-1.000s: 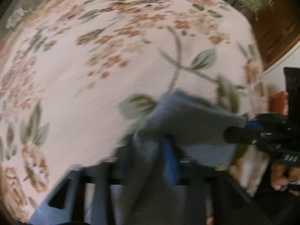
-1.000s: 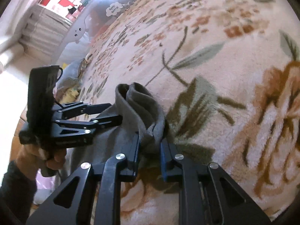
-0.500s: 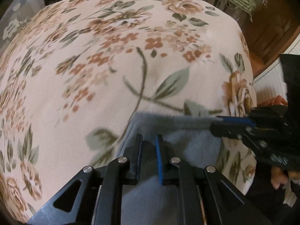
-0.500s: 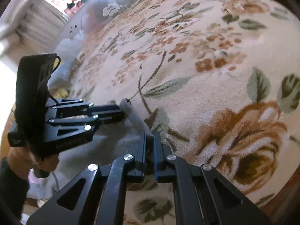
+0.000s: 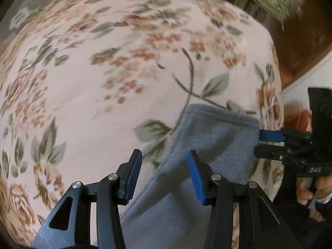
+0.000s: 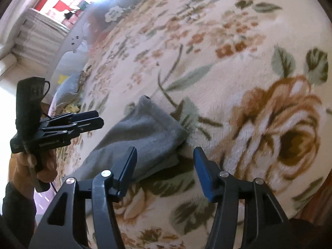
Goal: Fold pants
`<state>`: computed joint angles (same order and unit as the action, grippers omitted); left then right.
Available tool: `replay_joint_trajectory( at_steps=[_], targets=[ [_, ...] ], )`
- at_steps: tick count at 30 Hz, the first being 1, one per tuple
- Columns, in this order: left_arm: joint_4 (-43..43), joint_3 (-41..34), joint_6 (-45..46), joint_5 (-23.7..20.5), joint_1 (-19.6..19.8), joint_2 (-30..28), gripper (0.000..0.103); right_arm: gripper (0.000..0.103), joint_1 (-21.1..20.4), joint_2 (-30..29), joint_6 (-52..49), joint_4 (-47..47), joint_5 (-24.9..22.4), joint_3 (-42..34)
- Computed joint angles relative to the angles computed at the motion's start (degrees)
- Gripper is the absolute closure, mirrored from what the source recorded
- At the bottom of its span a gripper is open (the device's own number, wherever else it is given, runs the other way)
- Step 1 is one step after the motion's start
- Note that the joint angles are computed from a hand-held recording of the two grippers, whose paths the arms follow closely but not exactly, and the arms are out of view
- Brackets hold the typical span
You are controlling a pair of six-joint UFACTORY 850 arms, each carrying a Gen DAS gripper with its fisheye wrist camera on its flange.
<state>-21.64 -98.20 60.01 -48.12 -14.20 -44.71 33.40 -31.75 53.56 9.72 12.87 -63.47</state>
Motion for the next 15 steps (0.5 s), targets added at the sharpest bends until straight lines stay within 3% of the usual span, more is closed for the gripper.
replay_joint_trajectory(
  at_steps=[4, 10, 12, 13, 15],
  targets=[
    [3.8, 0.9, -1.3, 2.1, -2.1, -0.9, 0.057, 0.045, -0.3, -0.2, 6.5, -4.5, 4.5, 1.4],
    [0.5, -2.7, -2.0, -1.0, -2.6, -3.9, 0.057, 0.046, -0.3, -0.7, 8.7, -5.4, 9.1, 2.8],
    [-0.5, -4.8, -2.9, -3.3, -2.6, -5.5, 0.067, 0.046, 0.0, -0.9, 7.6, -3.8, 9.7, 2.8],
    [-1.1, -6.3, -3.2, -5.5, -2.6, -6.5, 0.077, 0.046, 0.2, -0.9, 6.9, -2.4, 10.2, 3.0],
    [-1.2, -6.0, -2.1, -5.4, -2.8, -6.3, 0.080, 0.046, 0.6, -0.3, 6.9, 0.6, 12.1, 4.3]
  ],
)
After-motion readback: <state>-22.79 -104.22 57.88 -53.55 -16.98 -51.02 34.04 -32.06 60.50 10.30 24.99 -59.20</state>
